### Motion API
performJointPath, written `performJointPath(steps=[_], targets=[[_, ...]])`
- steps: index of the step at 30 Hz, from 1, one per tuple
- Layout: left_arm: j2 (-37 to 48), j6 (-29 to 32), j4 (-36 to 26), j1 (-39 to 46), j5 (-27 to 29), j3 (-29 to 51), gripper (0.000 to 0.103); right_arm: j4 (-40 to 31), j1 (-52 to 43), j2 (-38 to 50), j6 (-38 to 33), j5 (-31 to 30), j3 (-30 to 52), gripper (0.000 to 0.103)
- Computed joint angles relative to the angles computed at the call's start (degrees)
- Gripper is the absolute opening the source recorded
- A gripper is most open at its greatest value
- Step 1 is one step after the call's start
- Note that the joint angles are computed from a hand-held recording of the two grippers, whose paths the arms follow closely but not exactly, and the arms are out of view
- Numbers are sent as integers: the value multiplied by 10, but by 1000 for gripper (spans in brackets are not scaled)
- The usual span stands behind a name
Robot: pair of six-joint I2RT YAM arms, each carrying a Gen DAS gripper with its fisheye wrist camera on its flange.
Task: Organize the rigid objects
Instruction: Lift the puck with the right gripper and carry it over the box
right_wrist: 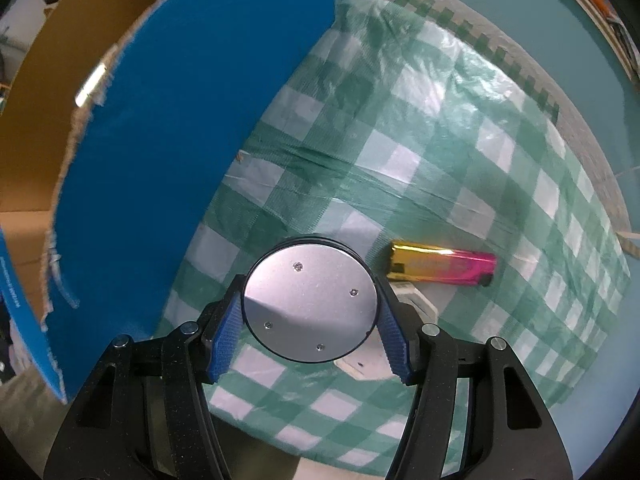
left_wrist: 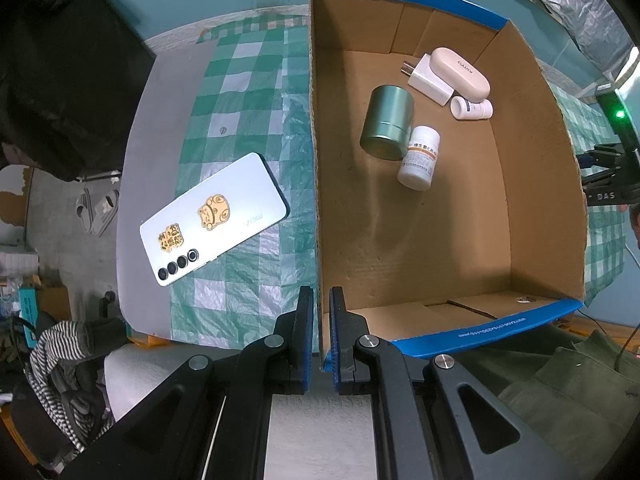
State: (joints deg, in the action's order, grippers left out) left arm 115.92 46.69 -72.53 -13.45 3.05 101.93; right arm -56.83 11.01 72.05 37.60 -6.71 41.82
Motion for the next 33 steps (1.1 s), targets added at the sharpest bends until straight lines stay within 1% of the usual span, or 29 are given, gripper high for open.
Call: performJointPath(steps=[7,12,14,19,30,33], targets=[[4,-2,-4,-5,1,8,7,-60,-30,-34,-17,4,36,62],[5,-3,-7,-8,1,12,7,-96,-32,-36,-26,16,83,62],[5,-3,-6,-9,1,12,7,-100,-56,-27,-54,18,103,62],[5,-2,-5,-9,1,12,7,-125,-36,-6,-49,31,165,62],[6,-3,-6,-10,1,13,7,-143,-28,80,-88,48,293,62],[6,-3,-6,-10,1,13,7,-139,-26,105,-99,50,314,62]])
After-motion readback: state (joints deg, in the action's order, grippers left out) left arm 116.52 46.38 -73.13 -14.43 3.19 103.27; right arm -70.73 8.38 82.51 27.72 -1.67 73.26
